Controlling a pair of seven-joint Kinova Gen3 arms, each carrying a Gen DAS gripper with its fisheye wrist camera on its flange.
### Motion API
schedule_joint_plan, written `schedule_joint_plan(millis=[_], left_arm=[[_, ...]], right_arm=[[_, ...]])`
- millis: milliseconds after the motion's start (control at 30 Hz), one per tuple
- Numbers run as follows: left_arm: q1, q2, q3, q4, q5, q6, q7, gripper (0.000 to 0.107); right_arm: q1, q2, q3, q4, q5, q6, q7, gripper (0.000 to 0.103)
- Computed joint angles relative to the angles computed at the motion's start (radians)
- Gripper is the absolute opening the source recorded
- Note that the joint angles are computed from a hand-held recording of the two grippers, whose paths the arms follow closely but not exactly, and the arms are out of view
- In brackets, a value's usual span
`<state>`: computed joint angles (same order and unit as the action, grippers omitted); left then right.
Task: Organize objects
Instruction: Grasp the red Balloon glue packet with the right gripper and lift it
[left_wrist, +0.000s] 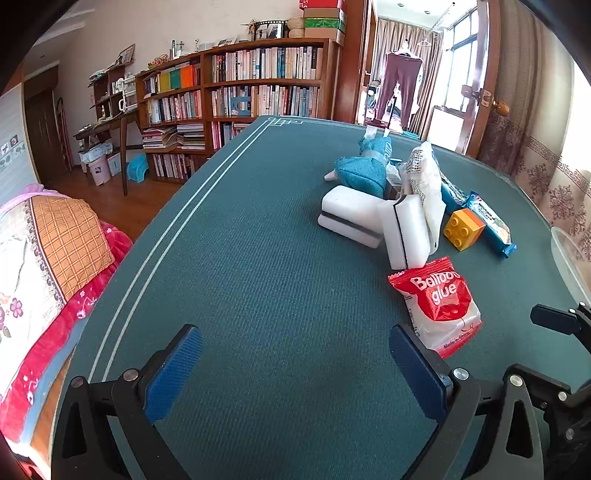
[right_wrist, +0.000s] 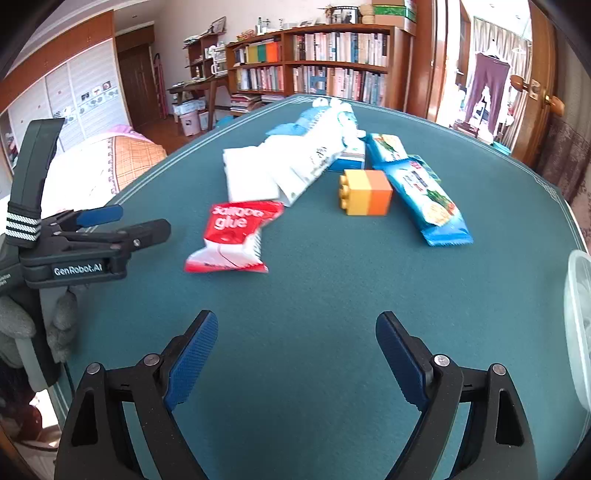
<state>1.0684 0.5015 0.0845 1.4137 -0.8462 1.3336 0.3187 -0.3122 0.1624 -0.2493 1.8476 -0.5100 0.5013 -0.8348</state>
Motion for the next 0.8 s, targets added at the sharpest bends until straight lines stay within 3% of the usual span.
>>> schedule_joint_plan(millis=[300, 500, 567, 633, 800], left_arm=[[0.016, -0.017, 0.006, 0.029, -0.024, 0.063, 0.034, 0.103], [0.001, -0.027, 0.021, 0.049, -0.017, 0.055, 0.054, 0.103], [-0.001, -0.025, 0.023, 0.047, -0.018, 0.055, 0.051, 0.103], [-0.002, -0.024, 0.024, 0.043, -0.022, 0.055, 0.046, 0.103], [-0.006, -0.012, 0.024, 0.017, -0.026, 0.049, 0.011, 0.103]], right_arm=[[-0.105, 0.083, 0.008, -0.127, 0.127, 0.04, -0.206, 0.081], [-0.191, 0.14, 0.036, -0.181, 0.288, 0.042, -0.381, 0.062], [-0.196, 0.141, 0.033, -0.172, 0.315, 0.016, -0.409, 0.058], [-0.192, 0.135, 0.029, -0.158, 0.334, -0.001, -0.425, 0.046], [-0.105, 0.113, -0.014, -0.116, 0.275, -0.017, -0.37, 0.044]])
